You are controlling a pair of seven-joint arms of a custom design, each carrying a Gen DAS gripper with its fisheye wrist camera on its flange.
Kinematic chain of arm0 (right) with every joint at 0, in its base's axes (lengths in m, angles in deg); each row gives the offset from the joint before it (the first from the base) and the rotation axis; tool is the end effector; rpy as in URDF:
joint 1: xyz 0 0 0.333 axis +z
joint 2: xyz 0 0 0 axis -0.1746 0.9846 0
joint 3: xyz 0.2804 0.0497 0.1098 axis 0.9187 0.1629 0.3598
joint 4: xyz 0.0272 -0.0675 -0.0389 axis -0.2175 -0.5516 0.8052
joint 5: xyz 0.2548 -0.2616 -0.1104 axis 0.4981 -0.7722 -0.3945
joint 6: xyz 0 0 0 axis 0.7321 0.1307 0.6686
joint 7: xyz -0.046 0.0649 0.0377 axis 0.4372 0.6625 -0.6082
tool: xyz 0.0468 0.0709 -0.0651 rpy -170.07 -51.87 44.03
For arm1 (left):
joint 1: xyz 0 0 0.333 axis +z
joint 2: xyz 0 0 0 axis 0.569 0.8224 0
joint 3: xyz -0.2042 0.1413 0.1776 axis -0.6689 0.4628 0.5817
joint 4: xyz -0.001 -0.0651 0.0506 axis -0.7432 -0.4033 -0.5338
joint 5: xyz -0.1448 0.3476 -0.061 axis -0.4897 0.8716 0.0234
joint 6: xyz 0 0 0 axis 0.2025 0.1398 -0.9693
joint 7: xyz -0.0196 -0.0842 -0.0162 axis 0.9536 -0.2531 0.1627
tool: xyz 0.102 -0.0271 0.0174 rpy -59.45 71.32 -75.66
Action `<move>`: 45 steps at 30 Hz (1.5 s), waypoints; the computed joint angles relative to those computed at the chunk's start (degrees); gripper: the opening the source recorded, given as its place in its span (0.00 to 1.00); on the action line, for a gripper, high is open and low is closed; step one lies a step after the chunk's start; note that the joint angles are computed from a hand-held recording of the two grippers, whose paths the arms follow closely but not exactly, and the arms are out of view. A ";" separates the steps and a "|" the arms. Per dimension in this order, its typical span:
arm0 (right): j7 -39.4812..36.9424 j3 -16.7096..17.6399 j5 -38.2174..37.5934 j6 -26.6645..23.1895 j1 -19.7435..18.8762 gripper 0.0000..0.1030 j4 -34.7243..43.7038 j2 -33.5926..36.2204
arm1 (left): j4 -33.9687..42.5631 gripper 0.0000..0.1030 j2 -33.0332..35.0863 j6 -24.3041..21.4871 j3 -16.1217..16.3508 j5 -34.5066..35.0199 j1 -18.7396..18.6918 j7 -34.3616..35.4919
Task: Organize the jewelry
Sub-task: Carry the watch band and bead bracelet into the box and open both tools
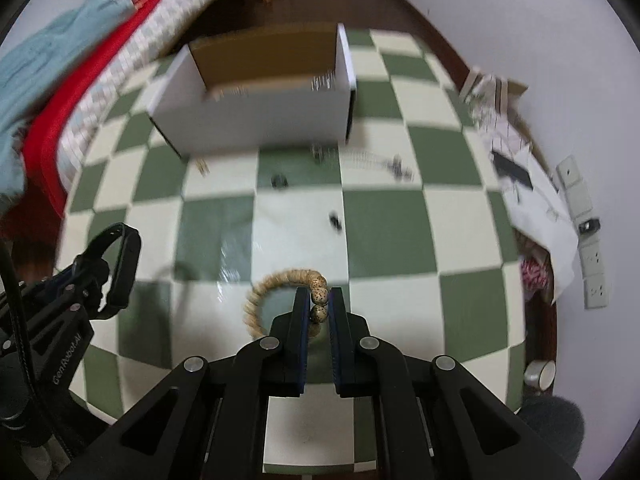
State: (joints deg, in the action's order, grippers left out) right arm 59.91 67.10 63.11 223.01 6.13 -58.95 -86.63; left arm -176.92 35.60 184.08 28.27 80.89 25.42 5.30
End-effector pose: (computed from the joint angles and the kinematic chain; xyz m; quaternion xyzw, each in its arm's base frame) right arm 0.4243 0.1858 0.4523 -0.6623 0.7325 -0.1149 0.1076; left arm 0.4360 -0.1806 0.4860 -0.6562 0.7271 -0.1229 0.1597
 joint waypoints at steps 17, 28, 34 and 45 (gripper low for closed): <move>-2.91 -0.43 -2.66 2.09 -2.22 0.09 10.04 -0.01 | 10.74 0.09 1.41 2.86 1.14 -2.84 0.84 1.74; -7.69 -3.11 -0.97 2.70 -3.30 0.09 22.65 11.33 | 27.19 0.09 18.07 -2.60 2.94 -8.42 1.59 6.68; -11.89 -4.78 3.16 1.19 -3.48 0.09 30.10 19.77 | 35.89 0.09 27.01 -7.67 2.82 -11.05 1.84 8.77; -18.88 -5.65 15.92 -4.54 -5.68 0.31 36.63 28.27 | 41.89 0.98 32.44 -10.31 3.07 -12.39 1.83 7.20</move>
